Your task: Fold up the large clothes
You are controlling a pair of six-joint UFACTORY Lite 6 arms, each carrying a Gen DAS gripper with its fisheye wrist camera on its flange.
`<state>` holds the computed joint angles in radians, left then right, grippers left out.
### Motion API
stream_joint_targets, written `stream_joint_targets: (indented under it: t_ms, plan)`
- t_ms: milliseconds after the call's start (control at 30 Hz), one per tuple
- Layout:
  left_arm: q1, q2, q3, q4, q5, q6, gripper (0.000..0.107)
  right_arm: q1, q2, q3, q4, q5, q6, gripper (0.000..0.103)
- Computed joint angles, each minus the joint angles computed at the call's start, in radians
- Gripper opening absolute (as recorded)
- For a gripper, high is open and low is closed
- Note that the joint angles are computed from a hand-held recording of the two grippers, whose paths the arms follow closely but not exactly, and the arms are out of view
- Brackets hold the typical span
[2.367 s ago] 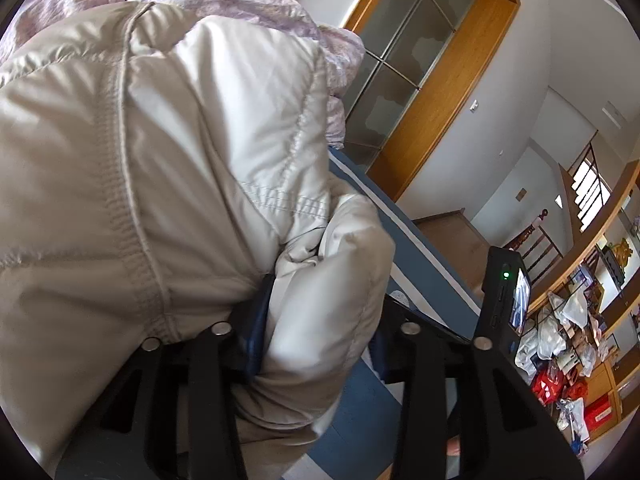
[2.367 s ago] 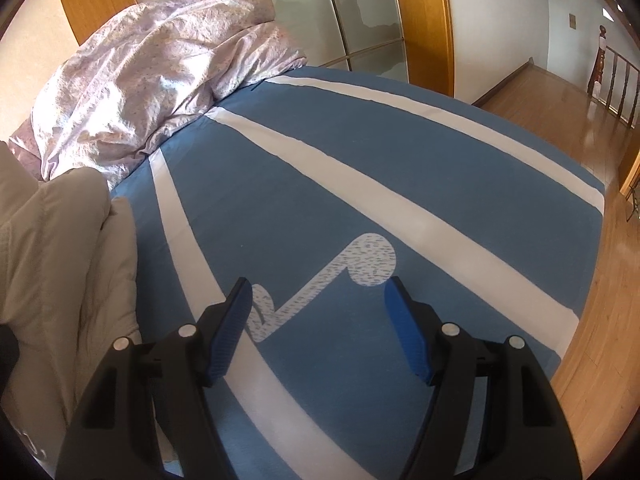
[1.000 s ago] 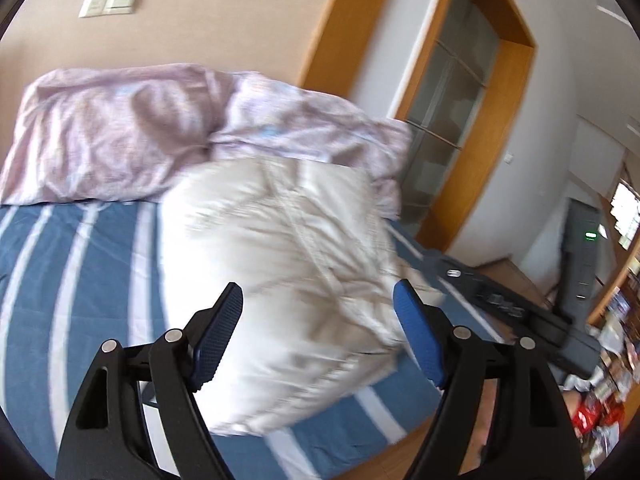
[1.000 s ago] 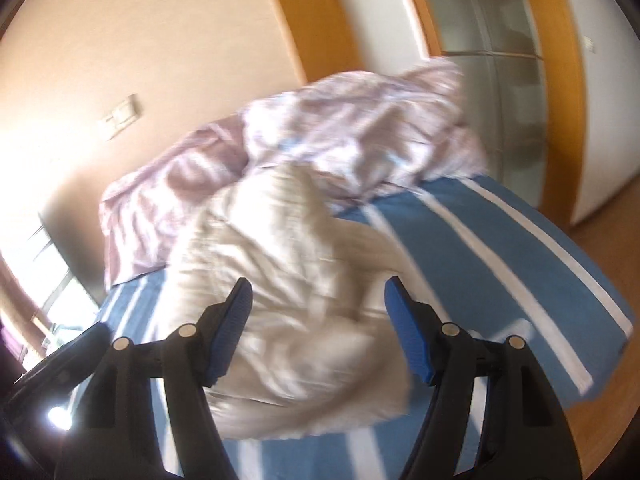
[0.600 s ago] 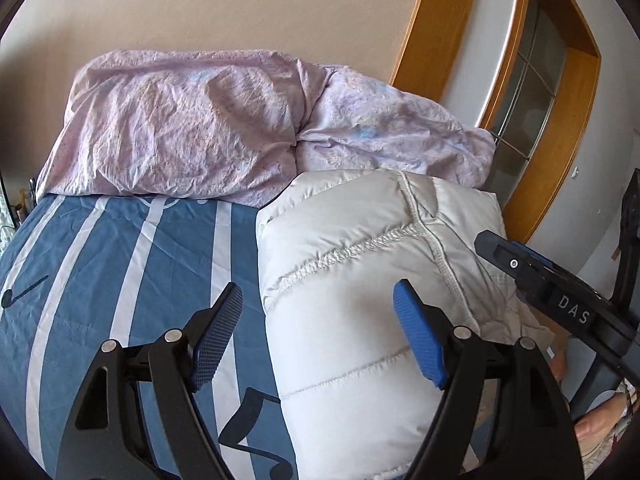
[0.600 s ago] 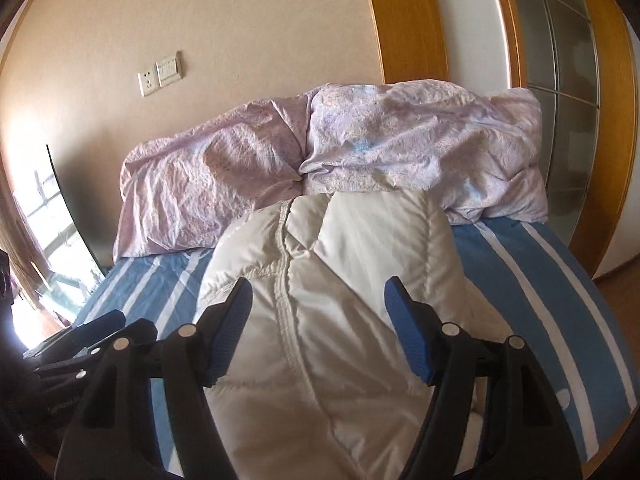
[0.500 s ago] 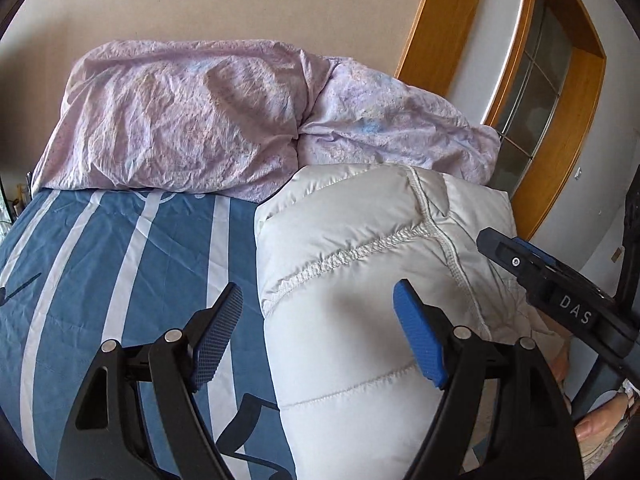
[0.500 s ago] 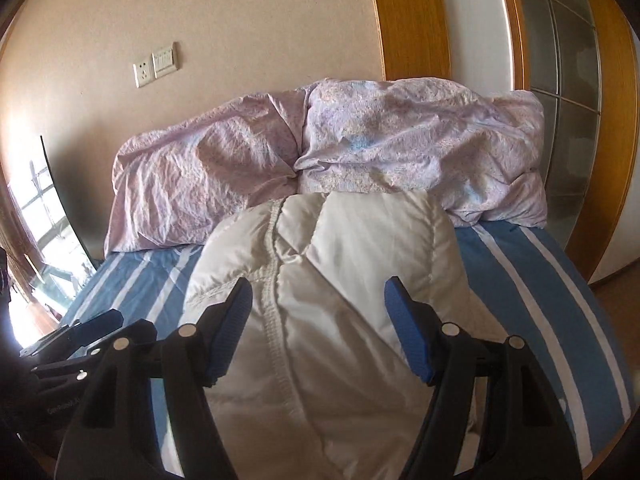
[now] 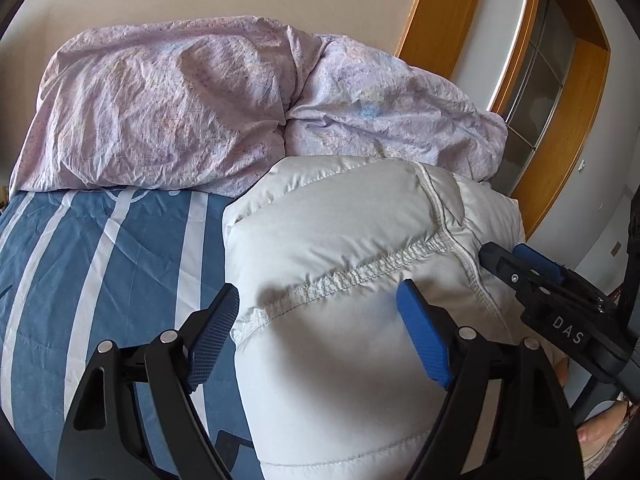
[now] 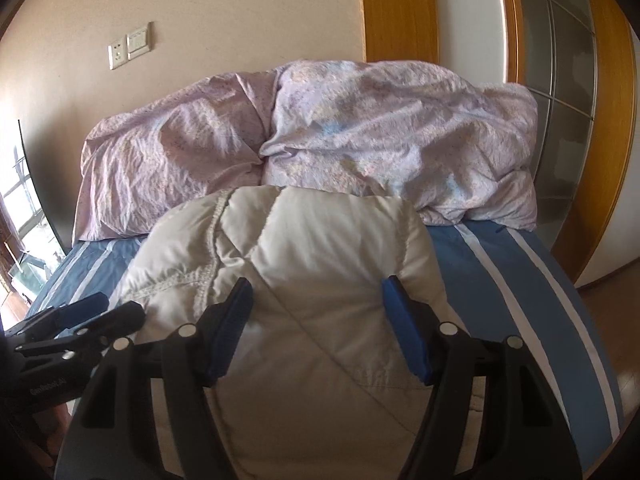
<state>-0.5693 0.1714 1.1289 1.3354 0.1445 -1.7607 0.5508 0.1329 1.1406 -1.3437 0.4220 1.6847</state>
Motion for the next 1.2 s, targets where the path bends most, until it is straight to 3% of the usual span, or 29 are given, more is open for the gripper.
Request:
stream_joint_targets:
  t_ms: [267,467,833,1200]
  plan:
    - [-0.02,0.118,0.091,0.137,0.002,-0.133,0.087,-0.124,0.049,-0.042,-0.154,-0.143,0.163,0.066]
    - [-0.04,0.209,0.186,-0.011,0.022,0.007,0.091,-0.201,0.095,-0.058,-0.453,-0.23,0.46,0.066]
    - [-0.088,0.36,0.346,-0.161,0.133,0.155,0.101,-0.274,0.179,-0.038,-1.016,-0.285,1.008,0.067]
    - [-0.115,0.429,0.377,-0.013,0.188,-0.006,0.102,-0.306,0.256,-0.008,-1.421,-0.282,1.399,0.067]
